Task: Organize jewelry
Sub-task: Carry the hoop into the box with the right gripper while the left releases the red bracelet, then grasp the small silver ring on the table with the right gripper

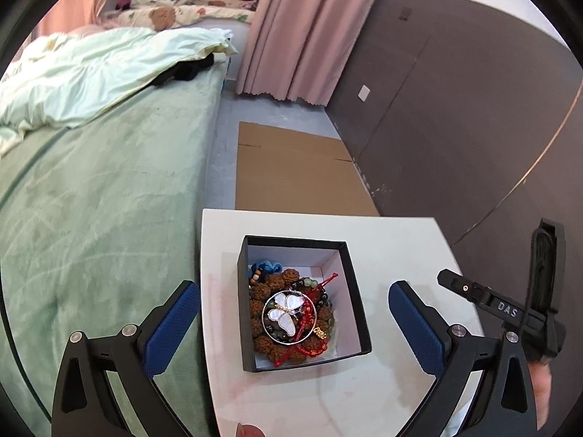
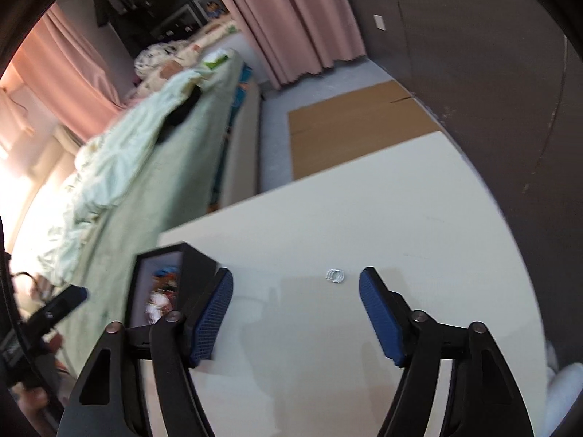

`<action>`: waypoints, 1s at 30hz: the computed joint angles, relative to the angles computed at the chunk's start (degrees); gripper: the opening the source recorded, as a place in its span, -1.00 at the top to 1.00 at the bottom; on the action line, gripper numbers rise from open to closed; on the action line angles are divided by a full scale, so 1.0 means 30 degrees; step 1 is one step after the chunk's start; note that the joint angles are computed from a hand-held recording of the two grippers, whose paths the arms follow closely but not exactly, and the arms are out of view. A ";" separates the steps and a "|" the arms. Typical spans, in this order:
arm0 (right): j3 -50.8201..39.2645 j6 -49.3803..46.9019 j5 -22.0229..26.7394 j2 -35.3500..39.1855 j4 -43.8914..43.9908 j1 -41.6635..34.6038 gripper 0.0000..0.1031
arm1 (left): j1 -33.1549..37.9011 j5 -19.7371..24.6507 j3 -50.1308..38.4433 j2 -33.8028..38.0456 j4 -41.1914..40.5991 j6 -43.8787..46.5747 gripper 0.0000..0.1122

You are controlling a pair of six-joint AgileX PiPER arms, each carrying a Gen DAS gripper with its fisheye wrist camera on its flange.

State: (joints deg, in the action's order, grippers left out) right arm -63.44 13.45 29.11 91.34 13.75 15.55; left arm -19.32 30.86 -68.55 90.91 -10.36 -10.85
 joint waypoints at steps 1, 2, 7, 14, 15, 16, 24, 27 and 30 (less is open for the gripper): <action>-0.0110 0.0630 0.0269 0.0174 -0.0937 0.0036 -0.17 | -0.0251 0.0054 -0.0117 0.0108 0.0739 -0.0498 -0.83; -0.0190 0.0710 0.0453 0.0324 -0.1182 -0.0026 -0.10 | -0.0536 0.0144 -0.0252 0.0235 0.1587 -0.1079 -0.83; -0.1037 0.1137 0.1479 0.1659 -0.2221 -0.0065 0.23 | -0.1300 0.0563 -0.0836 0.0892 0.4280 -0.2921 -0.83; -0.3220 0.5894 0.3137 0.3991 -0.7788 0.1643 0.26 | -0.1076 0.0842 -0.1610 0.1682 0.4541 -0.2808 -0.83; -0.3697 0.6618 0.3611 0.4441 -0.8666 0.1935 0.27 | -0.1019 0.0859 -0.1705 0.1775 0.4529 -0.2716 -0.83; -0.3995 0.6928 0.3912 0.4683 -0.9019 0.2071 0.28 | -0.1018 0.0824 -0.1770 0.1855 0.4568 -0.2745 -0.83; -0.5280 0.7807 0.5073 0.5599 -1.0453 0.2495 0.73 | -0.0831 0.0917 -0.2337 0.2613 0.4836 -0.3323 -0.83; -0.5232 0.7273 0.5092 0.5494 -1.0122 0.2438 0.73 | -0.0858 0.0945 -0.2432 0.2672 0.4860 -0.3416 -0.83; -0.4805 0.6604 0.4779 0.5096 -0.9131 0.2133 0.73 | -0.0973 0.0932 -0.2476 0.2701 0.4922 -0.3559 -0.83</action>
